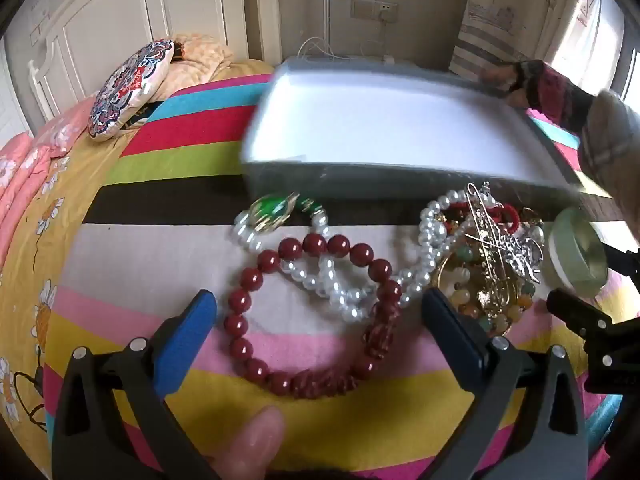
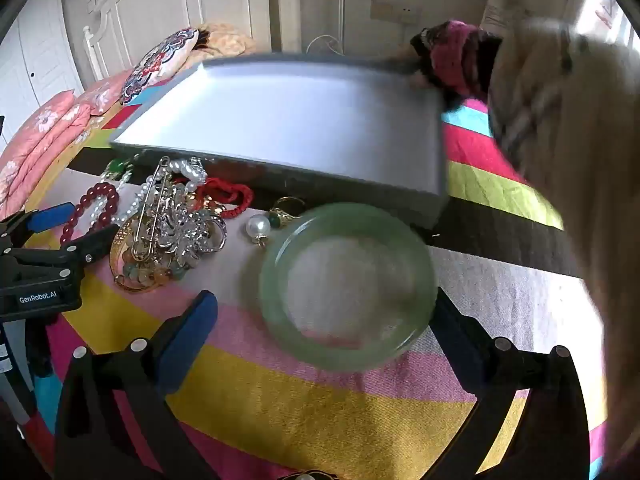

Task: Organize jewelry

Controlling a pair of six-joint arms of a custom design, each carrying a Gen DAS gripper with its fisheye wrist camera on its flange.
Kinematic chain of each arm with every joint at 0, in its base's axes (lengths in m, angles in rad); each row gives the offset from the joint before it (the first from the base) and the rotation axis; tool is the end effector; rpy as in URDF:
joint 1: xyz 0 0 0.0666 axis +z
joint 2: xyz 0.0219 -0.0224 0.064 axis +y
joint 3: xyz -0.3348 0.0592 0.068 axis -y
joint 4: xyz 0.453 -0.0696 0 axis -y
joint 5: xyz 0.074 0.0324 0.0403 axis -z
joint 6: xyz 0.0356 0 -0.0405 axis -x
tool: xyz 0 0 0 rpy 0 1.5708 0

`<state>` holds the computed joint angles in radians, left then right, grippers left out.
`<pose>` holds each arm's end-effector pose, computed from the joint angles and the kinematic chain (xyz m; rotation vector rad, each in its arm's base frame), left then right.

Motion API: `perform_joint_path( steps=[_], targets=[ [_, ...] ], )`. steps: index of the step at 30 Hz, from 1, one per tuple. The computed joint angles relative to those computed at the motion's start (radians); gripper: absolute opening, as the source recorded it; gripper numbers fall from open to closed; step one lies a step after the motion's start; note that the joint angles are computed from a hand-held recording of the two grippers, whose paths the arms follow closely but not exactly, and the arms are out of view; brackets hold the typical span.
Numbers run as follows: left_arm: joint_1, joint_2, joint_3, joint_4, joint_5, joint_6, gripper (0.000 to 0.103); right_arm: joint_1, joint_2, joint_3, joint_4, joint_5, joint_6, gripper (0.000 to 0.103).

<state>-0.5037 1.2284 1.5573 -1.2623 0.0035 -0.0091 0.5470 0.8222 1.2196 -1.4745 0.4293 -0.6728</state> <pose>0.4090 -0.2260 0.5269 0.6396 2.4339 -0.2075 0.2742 0.1492 0.5037 0.2939 2.4840 -0.0858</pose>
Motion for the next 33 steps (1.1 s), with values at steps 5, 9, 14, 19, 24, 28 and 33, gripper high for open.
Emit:
perform_joint_path(
  steps=[5, 9, 14, 19, 24, 28, 33],
  targets=[
    [0.001, 0.000, 0.000, 0.000, 0.001, -0.001, 0.101, 0.001, -0.001, 0.003, -0.004, 0.000, -0.002, 0.099],
    [0.004, 0.001, 0.001, 0.001, 0.002, -0.003, 0.101, 0.004, 0.000, 0.007, -0.010, 0.001, -0.006, 0.099],
    [0.004, -0.003, -0.006, 0.003, 0.000, -0.003, 0.101, 0.006, 0.011, 0.011, -0.006, 0.002, -0.007, 0.099],
    [0.004, -0.005, -0.009, 0.005, -0.001, -0.003, 0.101, 0.012, 0.012, 0.014, -0.009, 0.004, -0.013, 0.099],
    [0.002, -0.013, -0.016, 0.003, -0.018, 0.020, 0.101, 0.017, 0.005, 0.009, -0.010, 0.003, -0.021, 0.099],
    [0.000, -0.038, -0.031, -0.014, -0.029, 0.036, 0.101, 0.032, -0.006, 0.008, -0.040, 0.004, -0.039, 0.099],
    [-0.006, -0.113, -0.092, -0.021, -0.018, 0.034, 0.101, 0.083, -0.016, 0.014, -0.124, 0.029, -0.165, 0.099]
  ],
)
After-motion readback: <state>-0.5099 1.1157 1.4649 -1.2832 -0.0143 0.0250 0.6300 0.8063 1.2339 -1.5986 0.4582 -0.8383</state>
